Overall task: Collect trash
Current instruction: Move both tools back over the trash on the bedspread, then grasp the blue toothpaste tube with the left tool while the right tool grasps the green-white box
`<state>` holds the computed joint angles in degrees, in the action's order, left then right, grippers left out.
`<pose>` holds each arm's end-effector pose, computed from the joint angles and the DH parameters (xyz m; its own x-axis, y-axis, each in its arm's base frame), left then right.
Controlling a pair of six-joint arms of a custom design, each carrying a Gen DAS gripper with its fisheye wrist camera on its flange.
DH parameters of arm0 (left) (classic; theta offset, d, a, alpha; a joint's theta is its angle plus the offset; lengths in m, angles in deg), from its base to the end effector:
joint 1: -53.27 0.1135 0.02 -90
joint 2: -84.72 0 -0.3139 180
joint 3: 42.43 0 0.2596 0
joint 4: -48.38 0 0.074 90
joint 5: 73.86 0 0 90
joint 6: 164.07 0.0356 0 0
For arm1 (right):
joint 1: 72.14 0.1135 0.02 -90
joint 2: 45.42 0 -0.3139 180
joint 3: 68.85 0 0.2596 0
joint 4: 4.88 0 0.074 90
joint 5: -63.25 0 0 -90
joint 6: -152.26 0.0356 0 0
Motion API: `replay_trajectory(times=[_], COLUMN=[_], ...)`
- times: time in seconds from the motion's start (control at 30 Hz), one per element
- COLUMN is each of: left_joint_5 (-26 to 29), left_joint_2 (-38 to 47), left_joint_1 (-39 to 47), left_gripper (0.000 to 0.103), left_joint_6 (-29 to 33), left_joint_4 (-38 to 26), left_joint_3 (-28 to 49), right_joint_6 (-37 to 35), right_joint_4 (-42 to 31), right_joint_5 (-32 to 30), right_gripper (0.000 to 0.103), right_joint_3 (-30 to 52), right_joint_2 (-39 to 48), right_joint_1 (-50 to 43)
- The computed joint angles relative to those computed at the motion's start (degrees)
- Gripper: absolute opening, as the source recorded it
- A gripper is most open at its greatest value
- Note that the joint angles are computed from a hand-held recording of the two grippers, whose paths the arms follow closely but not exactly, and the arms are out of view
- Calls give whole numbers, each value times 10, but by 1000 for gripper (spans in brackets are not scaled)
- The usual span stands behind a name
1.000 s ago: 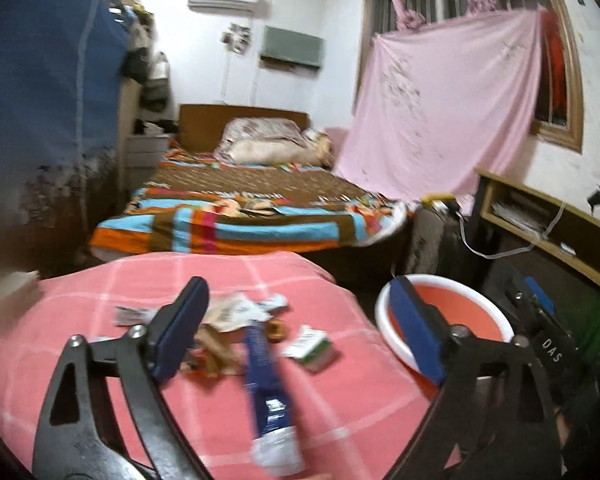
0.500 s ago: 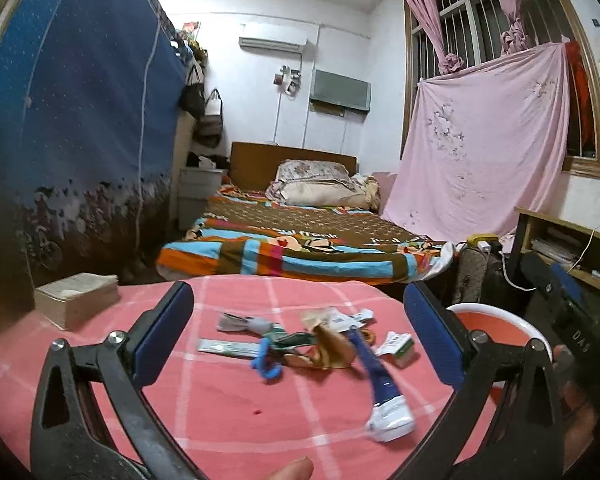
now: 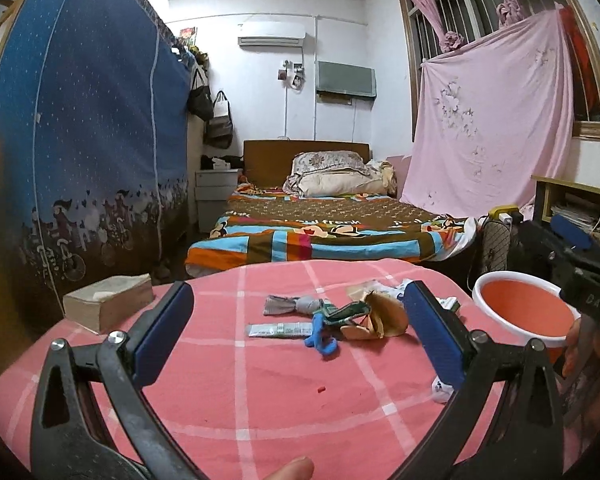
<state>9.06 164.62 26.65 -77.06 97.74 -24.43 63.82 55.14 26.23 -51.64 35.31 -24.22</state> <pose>0.1754 -0.0830 0.1698 -0.2114 0.0481 -0.9762 0.3265 0.9449 -0.0242 0.1420 0.1149 0.1851 -0.0385 -0.0182 -0.9991 0.0883 0.9959 -0.0216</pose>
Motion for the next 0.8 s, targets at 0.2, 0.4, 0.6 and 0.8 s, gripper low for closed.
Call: replay_trajectory(times=[0.2,0.4,0.6,0.8], left_joint_5=[10,13,24,57], left_joint_2=[2,-3,15,64], left_joint_1=[6,10,16,27], left_gripper=[91,91,90,72], left_joint_6=[-3,-3,-3,-3], left_joint_4=[-13,-59,-198,-330], left_joint_3=[3,22,92,173], right_joint_6=[60,132,163,181], right_joint_4=[-174,-371,-445,-511], right_joint_5=[-44,-95,-153,-212], right_gripper=[103,103,103,96], right_joint_3=[47,119,149,180], right_joint_2=[-30,-32,-22,-1], right_joint_1=[-29,-71,-114,-151])
